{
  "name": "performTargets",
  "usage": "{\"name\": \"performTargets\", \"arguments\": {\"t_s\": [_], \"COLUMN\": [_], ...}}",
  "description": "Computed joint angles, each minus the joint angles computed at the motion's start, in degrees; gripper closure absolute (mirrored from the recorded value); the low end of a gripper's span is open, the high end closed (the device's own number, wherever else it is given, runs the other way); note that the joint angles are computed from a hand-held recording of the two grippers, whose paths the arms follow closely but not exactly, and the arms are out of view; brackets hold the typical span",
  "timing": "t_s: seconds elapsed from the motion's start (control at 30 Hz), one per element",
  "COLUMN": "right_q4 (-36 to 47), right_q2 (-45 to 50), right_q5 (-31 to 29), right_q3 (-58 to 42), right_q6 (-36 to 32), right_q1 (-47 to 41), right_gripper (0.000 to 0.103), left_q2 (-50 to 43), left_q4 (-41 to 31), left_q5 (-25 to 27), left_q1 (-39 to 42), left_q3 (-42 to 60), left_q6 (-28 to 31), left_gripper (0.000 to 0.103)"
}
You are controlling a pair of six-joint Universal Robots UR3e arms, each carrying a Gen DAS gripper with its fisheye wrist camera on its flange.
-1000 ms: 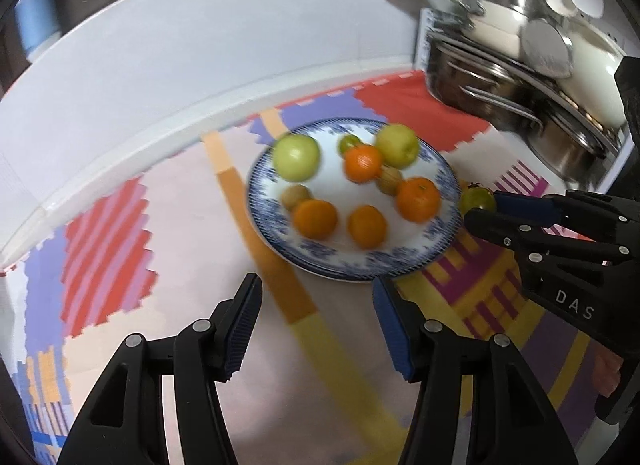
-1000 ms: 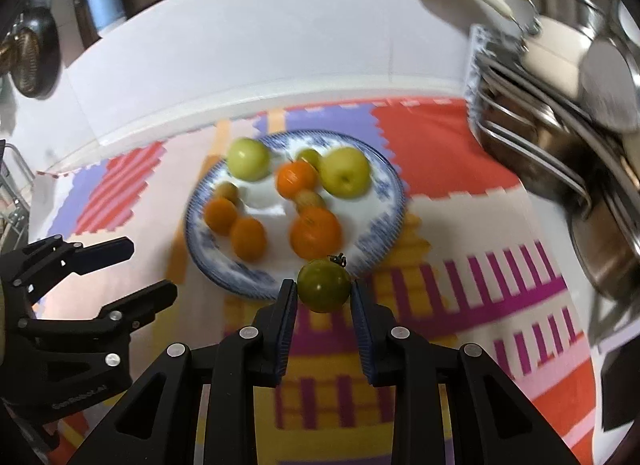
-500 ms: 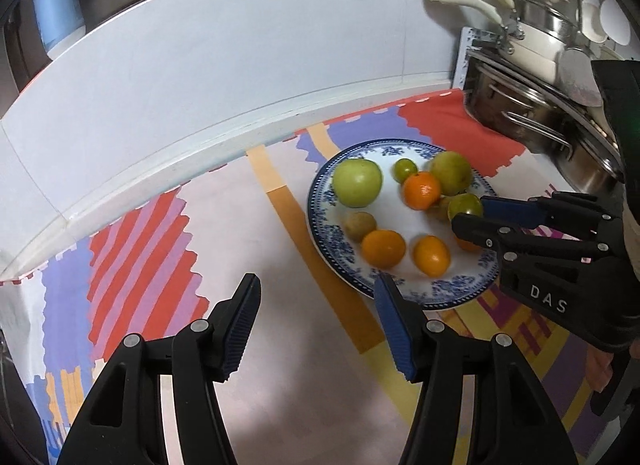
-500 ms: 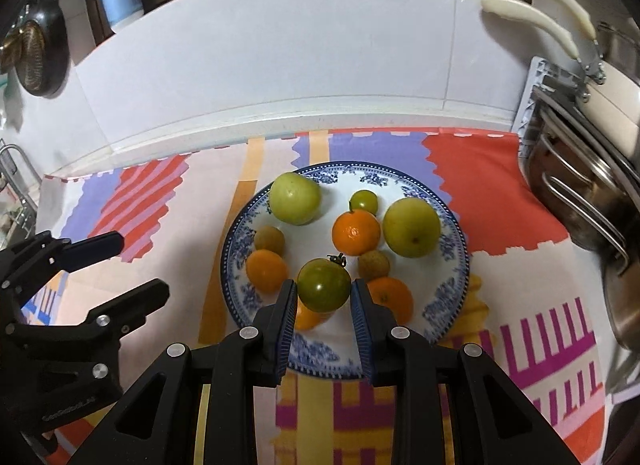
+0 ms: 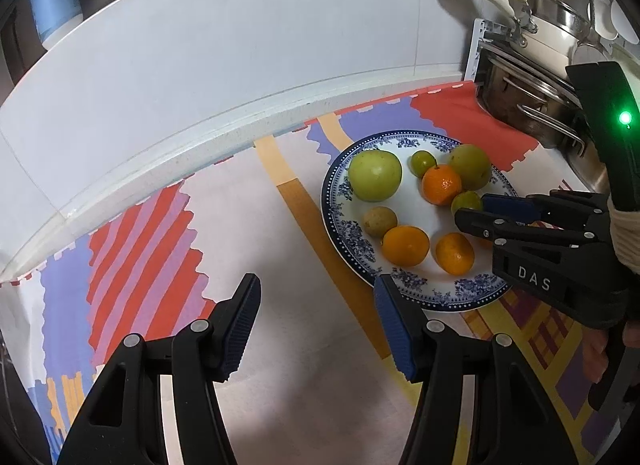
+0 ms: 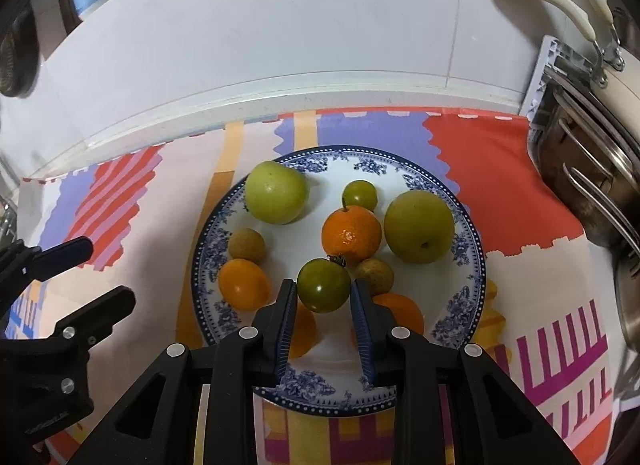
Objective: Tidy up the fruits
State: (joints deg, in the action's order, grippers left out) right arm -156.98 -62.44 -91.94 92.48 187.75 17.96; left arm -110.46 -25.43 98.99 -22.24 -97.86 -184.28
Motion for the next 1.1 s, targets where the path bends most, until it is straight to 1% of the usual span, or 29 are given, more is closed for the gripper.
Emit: {"name": "performTargets", "arguments": {"t_s": [0.17,0.27,0.33,0.4,0.47,0.5,0.6,0.7,0.73,0.77,0.8,0.83,0.9,0.97,1.07,1.1], "right_q4": [0.7,0.3,-0.3,-0.8,-1.0,-1.4,-1.2,0.9,1.4,2.0,2.7,3.3,4.5,6.6,10.9,12.8], "right_q2": [-1.1,-3.2,-5.3,-7.8,-10.2,-11.7,-15.9,-19.0,-20.0,-21.0,-21.9,-22.8,-24.8,-26.9,-30.0,-31.2], "right_q5": [-2.3,-3.6,-5.6,-8.9,-12.4,-14.6,-19.4,-25.3,-27.1,-29.0,-30.7,-32.0,-34.5,-36.6,-40.6,-42.3], "right_q3": [0.5,2.6,4.9,7.6,10.1,11.6,15.2,16.8,17.3,17.8,18.1,18.7,19.8,20.8,22.2,22.6], "right_q6": [2.4,4.4,6.4,9.1,11.9,13.8,18.9,23.2,24.4,25.8,27.3,28.3,29.9,31.8,35.7,37.8], "right_q1": [1.0,2.1,3.4,5.5,7.8,9.2,13.3,18.3,19.9,21.5,23.1,24.4,27.1,29.8,34.1,35.9], "right_gripper": [0.073,0.073,0.073,0.073,0.066,0.065,0.065,0.065,0.062,0.056,0.053,0.05,0.049,0.042,0.033,0.032], "left_q2": [1.7,3.3,5.0,6.8,9.1,10.3,15.4,20.7,22.7,24.6,26.5,28.1,32.3,35.5,38.6,39.3], "left_q4": [2.1,3.3,4.6,5.8,7.1,7.8,9.1,9.2,9.5,10.1,10.4,10.7,10.0,9.1,8.6,8.2], "left_q5": [-1.5,-2.1,-3.5,-4.7,-6.5,-7.1,-9.2,-9.2,-8.4,-6.8,-5.5,-4.7,-1.7,0.7,7.8,10.2], "left_q1": [1.1,1.5,2.2,2.7,3.1,3.1,3.5,3.1,2.4,1.5,0.6,0.0,-2.2,-4.3,-10.4,-12.6], "left_q3": [-2.5,-4.3,-6.6,-8.7,-11.3,-12.6,-17.2,-21.0,-22.5,-24.1,-25.5,-26.9,-29.5,-31.3,-32.9,-33.1], "left_q6": [2.1,3.3,4.2,5.2,6.3,6.6,6.8,6.0,5.7,5.1,4.6,4.1,1.7,-0.1,-3.7,-5.0], "left_gripper": [0.045,0.043,0.042,0.039,0.037,0.036,0.034,0.03,0.029,0.024,0.021,0.02,0.016,0.013,0.009,0.009]}}
